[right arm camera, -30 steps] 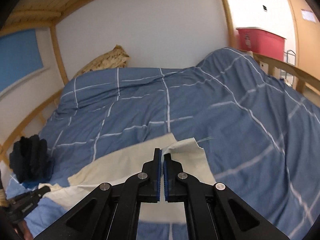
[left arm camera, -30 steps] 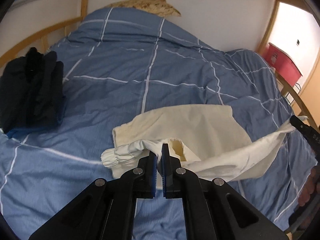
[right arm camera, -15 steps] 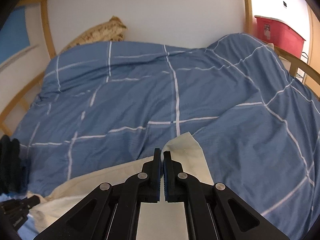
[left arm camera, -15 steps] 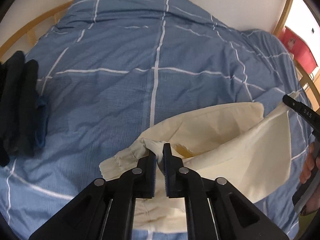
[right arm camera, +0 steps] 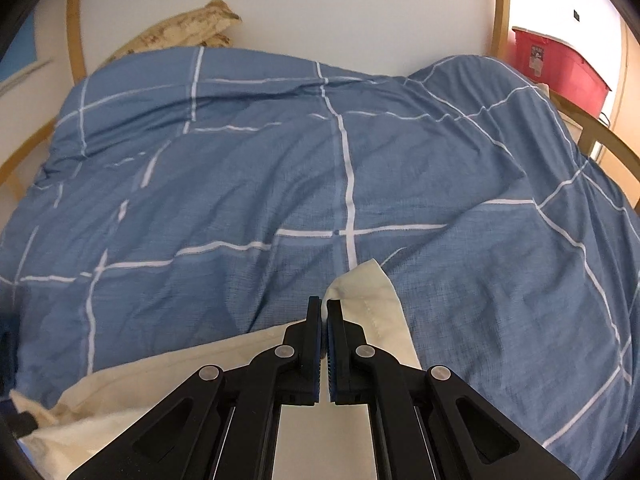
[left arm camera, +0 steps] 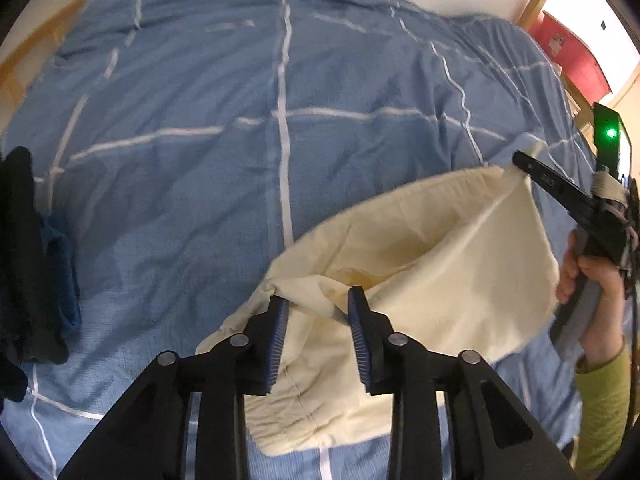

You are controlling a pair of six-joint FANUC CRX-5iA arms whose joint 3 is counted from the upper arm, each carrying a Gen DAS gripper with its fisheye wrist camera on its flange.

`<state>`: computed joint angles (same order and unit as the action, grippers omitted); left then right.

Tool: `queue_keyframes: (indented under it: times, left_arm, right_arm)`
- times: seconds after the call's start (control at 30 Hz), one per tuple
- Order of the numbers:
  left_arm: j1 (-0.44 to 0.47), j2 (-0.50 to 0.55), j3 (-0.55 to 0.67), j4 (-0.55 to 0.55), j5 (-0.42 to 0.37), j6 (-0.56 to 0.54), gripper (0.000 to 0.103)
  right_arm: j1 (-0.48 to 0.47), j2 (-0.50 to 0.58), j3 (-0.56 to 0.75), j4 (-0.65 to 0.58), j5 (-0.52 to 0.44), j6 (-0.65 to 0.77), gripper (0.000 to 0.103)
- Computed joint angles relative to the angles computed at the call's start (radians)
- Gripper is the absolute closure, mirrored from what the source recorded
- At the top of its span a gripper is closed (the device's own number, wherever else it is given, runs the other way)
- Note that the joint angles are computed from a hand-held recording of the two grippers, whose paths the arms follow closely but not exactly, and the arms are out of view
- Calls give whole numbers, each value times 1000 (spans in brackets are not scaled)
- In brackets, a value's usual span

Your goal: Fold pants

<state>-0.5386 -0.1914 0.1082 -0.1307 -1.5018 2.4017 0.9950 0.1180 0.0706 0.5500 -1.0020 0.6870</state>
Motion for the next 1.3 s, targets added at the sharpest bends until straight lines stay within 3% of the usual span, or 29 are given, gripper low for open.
queue_keyframes:
  times: [0.07, 0.1, 0.13, 0.17, 0.23, 0.33, 0.47, 0.63, 0.77, 0.9, 1.07, 1.2, 1.3]
  left_arm:
    - [28, 4, 3, 33, -16, 2, 57]
    - [33, 11, 12, 39, -34, 0, 41]
    - [23, 26, 38, 22, -68, 7, 36]
    - [0, 37, 68, -18, -95, 17, 36]
    - [-42, 49, 119, -83, -132, 2, 36]
    - [-81, 47, 154, -155, -166, -21, 34]
    - [-71, 9, 118, -167, -171, -65, 34]
    - [-58, -18, 39, -171, -152, -110, 35]
    - [21, -74, -73, -54, -54, -132, 39]
    - [43, -100, -117, -34, -26, -154, 40]
    - [96, -123, -170, 34, 12, -207, 41]
    - [148, -155, -226, 95, 46, -252, 52]
    - [175, -175, -262, 132, 73, -276, 55]
  right_arm:
    - [0, 20, 26, -4, -29, -8, 100]
    - [2, 28, 33, 4, -45, -21, 100]
    - [3, 33, 37, 14, -57, -42, 97]
    - [1, 33, 42, 9, -60, -46, 95]
    - [-2, 33, 69, -34, -82, -12, 72]
    - [25, 11, 49, 12, -101, 1, 68]
    - [72, -21, 17, 82, -108, 143, 58]
    - [103, -15, 34, 98, -147, 259, 58]
    - [111, 1, 82, -1, -97, 395, 58]
    - [101, 52, 180, -173, -88, 644, 58]
    - [85, 185, 415, -389, -268, 929, 58]
    - [104, 235, 477, -420, -321, 1068, 58]
    - [111, 265, 513, -445, -369, 1151, 58]
